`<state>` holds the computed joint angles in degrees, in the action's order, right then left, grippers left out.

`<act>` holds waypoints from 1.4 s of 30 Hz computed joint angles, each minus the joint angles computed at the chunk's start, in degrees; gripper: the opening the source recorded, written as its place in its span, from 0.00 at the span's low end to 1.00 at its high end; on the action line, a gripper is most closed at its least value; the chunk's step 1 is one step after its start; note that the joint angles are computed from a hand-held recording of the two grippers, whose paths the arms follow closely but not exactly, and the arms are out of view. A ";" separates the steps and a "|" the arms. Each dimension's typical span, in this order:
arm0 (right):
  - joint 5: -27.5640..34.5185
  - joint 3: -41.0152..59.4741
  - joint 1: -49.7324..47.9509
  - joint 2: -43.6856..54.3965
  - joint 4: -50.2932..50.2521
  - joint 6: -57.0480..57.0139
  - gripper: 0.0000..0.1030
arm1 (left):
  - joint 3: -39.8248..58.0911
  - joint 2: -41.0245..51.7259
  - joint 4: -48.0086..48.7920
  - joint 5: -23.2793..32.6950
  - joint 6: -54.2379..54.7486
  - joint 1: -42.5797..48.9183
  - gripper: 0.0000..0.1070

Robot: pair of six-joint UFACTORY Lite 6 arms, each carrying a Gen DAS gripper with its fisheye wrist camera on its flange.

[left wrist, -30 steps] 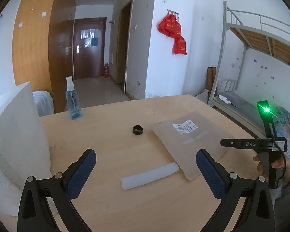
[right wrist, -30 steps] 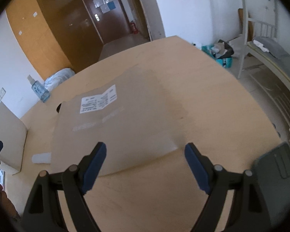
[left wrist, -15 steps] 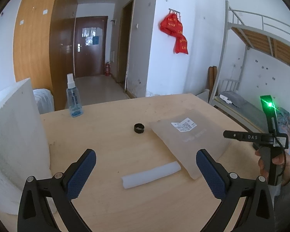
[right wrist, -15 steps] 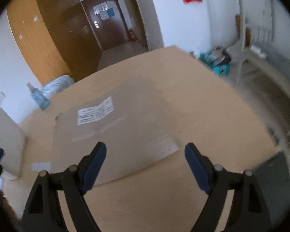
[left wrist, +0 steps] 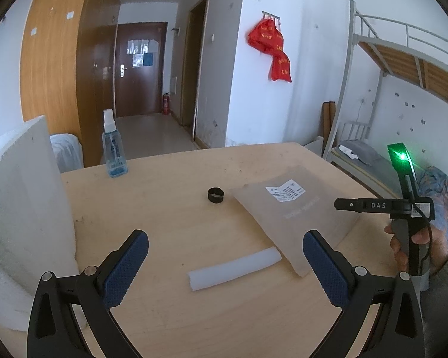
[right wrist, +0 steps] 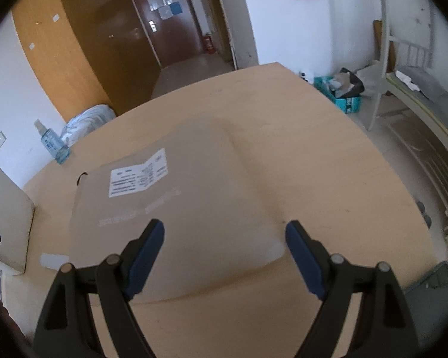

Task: Organize soft objects

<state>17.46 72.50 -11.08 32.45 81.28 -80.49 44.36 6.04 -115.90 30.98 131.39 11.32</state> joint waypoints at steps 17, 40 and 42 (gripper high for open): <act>5.57 -0.16 0.52 0.29 -0.14 0.17 0.09 | -0.97 -0.67 -3.50 -0.99 2.09 -1.56 0.96; 9.79 -11.74 2.49 -16.32 8.56 -7.82 0.03 | -2.60 -0.27 -9.82 -3.47 14.89 -11.88 0.96; 10.30 -11.90 2.48 -16.28 8.37 -8.12 0.03 | -2.61 0.24 -11.57 -5.11 19.74 -14.79 0.96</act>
<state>27.76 60.61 -8.61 16.17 89.64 -88.60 41.75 6.28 -127.47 25.88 151.14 -3.47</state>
